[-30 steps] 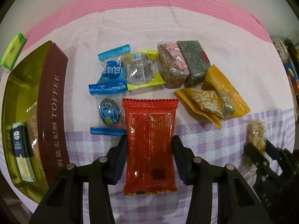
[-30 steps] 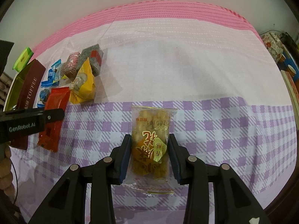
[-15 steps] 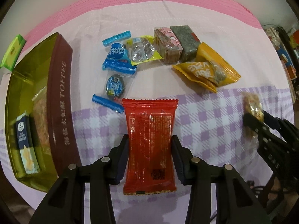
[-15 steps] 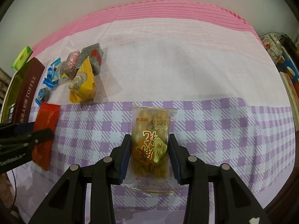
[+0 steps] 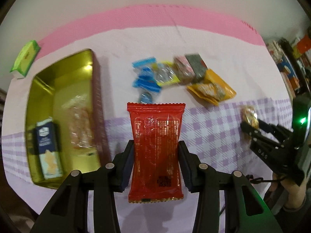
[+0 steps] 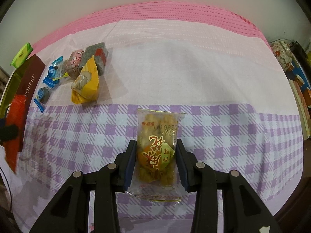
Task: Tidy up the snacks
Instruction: 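Carry the red packet into the gold tin and open the left gripper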
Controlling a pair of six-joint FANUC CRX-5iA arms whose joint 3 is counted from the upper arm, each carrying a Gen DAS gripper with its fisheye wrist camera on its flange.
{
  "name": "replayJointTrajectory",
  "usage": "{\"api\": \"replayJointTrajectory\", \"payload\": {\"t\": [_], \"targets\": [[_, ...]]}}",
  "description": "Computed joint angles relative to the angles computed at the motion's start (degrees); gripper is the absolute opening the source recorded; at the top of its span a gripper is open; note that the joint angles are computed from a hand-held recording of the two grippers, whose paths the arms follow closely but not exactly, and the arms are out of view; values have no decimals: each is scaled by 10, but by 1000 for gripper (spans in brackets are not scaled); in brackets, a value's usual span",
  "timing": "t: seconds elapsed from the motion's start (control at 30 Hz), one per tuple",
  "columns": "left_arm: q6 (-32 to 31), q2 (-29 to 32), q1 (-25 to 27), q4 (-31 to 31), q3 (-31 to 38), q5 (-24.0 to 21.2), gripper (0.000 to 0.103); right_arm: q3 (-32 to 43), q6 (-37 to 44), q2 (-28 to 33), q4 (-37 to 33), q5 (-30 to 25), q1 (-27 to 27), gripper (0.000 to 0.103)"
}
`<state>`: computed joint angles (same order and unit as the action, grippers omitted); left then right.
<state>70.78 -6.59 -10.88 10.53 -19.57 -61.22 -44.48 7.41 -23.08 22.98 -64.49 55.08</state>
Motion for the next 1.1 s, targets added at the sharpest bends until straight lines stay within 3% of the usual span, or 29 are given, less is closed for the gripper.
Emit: {"api": "replayJointTrajectory", "payload": {"t": [0.1, 0.67, 1.1], "targets": [[-25, -19, 41, 0, -6, 8, 44, 0, -1, 1, 1, -1, 0, 38], [41, 33, 171, -92, 45, 42, 44, 2, -3, 2, -1, -3, 0, 38], [38, 60, 177, -121, 41, 49, 44, 2, -3, 3, -1, -4, 0, 38]]}}
